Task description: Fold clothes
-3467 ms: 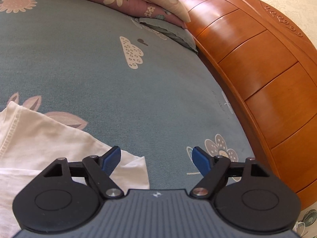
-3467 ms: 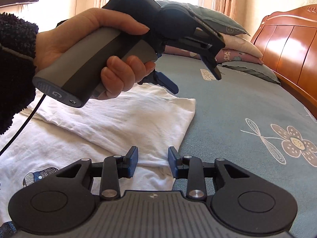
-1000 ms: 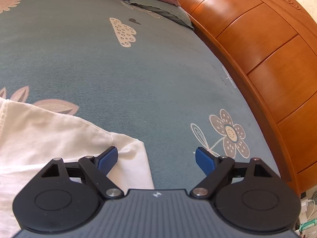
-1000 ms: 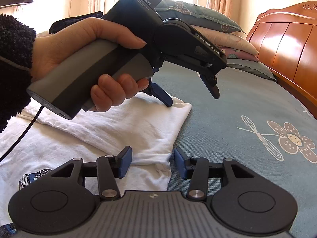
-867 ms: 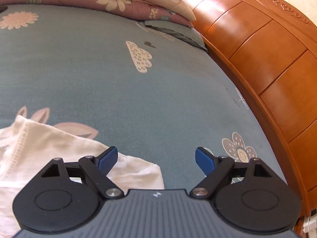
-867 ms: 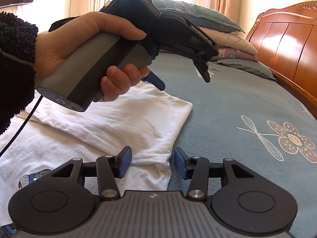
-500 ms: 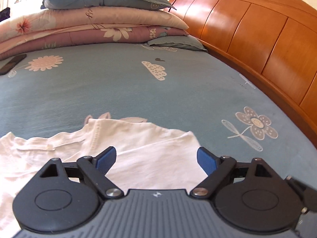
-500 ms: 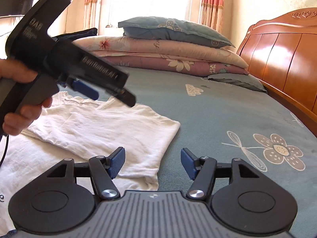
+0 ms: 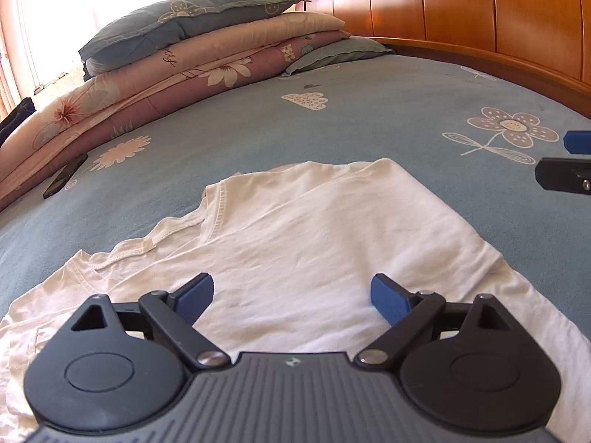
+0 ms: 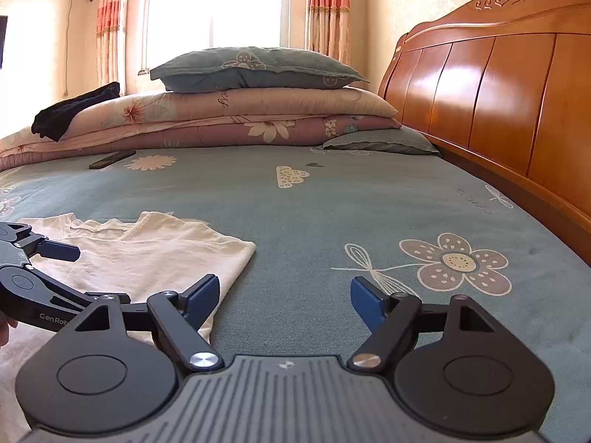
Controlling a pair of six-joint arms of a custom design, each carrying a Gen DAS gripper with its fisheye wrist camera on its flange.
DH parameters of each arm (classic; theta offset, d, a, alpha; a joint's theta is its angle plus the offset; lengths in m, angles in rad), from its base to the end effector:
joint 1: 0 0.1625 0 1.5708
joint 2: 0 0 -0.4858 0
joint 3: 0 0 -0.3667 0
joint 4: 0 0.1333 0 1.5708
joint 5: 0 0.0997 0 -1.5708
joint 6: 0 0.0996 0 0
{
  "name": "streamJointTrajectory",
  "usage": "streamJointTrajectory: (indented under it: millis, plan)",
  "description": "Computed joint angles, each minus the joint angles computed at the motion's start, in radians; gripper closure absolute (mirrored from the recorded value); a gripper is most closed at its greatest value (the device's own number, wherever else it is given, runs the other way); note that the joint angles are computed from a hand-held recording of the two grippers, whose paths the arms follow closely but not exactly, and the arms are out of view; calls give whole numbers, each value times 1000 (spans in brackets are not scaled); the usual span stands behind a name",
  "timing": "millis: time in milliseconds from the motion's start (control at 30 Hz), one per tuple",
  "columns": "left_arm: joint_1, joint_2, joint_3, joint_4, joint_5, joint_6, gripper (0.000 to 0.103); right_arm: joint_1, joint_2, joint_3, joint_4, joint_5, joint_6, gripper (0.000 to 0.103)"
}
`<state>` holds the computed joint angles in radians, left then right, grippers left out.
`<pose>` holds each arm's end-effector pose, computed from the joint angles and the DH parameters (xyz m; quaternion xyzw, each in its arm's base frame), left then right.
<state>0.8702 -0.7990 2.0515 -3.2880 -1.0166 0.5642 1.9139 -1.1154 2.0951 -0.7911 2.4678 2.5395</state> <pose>-0.2324 -0.5636 0.1313 0.5024 0.7922 -0.2391 0.2505 0.2071 -0.4149 0.1847 0.0700 -0.7440 0.5264 0.4055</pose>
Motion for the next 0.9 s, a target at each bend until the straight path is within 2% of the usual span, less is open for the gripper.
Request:
streamJointTrajectory:
  millis: [67, 167, 300, 400, 567, 733, 900]
  plan:
    - [2, -17, 9, 18, 5, -4, 8, 1, 5, -2, 4, 2, -2, 20]
    - [9, -26, 13, -26, -11, 9, 8, 5, 10, -7, 9, 4, -1, 16]
    - [48, -12, -108, 133, -55, -128, 8, 14, 19, -12, -4, 6, -11, 12]
    - [78, -2, -174, 267, -63, -216, 8, 18, 27, -21, 2, 7, -12, 11]
    - [111, -34, -174, 266, -111, -278, 8, 17, 33, -23, 5, 6, -15, 10]
    - [147, 6, -281, 326, -168, -322, 8, 16, 40, -31, 14, 15, -12, 10]
    - [146, 62, -345, 316, -108, -312, 8, 15, 42, -38, 18, 24, -10, 10]
